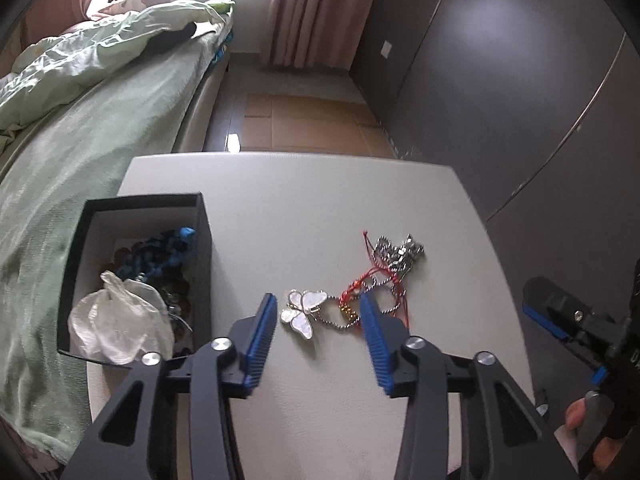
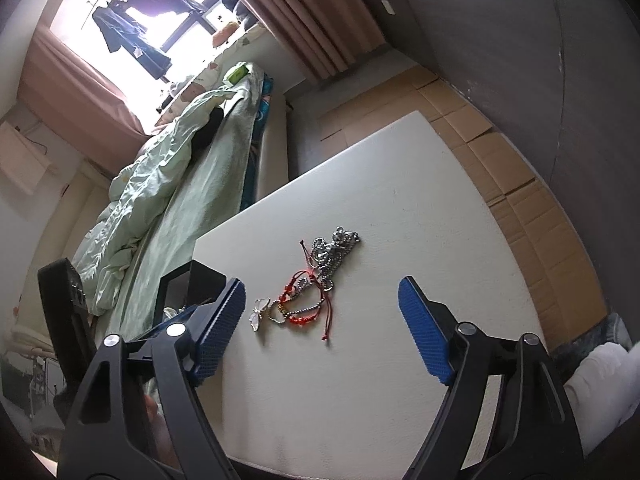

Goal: Organize jewelry
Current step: 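Move the left gripper to the white butterfly pendant while the right reaches the red string bracelet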

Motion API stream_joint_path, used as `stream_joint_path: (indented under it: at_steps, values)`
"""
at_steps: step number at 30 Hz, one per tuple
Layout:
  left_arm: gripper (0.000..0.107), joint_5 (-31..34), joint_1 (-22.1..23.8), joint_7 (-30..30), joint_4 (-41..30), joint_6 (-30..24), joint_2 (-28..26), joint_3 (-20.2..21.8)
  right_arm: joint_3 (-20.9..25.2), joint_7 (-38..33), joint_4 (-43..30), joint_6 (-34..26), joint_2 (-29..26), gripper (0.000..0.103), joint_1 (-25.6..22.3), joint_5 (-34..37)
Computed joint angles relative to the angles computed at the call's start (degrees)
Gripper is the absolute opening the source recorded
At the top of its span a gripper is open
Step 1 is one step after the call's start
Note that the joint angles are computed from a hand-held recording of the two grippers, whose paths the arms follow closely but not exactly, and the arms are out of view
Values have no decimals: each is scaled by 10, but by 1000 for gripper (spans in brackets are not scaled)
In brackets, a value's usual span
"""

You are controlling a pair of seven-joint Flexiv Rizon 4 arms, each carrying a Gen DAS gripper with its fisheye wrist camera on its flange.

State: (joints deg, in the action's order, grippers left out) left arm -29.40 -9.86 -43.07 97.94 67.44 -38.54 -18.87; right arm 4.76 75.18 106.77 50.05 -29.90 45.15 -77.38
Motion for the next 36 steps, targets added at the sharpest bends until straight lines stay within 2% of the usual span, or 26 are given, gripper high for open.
stream_joint_path:
  at_steps: [5,10,17,20,22,30,36]
  values:
    - [35,38,-28,-28,-15,-4,-14,31,-1,5,5,12,-2,77,-4,-5]
    - [35,73,-55,-91,-52,-33,-36,63,-3,11,6,24,-5,77,-9,-9]
    - [37,137,-105,-227,-96,-38,-62,120,-4,15,9,32,-5,77,-12,-15]
    - [61,155,-113,-272,-102,-22,-67,127,-4,19,10,35,-5,77,-14,-18]
    - [62,177,-127,-307,-107,-10,-69,145,-4,22,13,37,-4,77,-15,-20]
    - [62,213,-142,-432,-117,-33,-69,171,-4,38,20,46,1,77,-23,-44]
    - [58,248,-159,-517,-142,-36,-82,195,-3,37,12,54,-5,77,-29,-57]
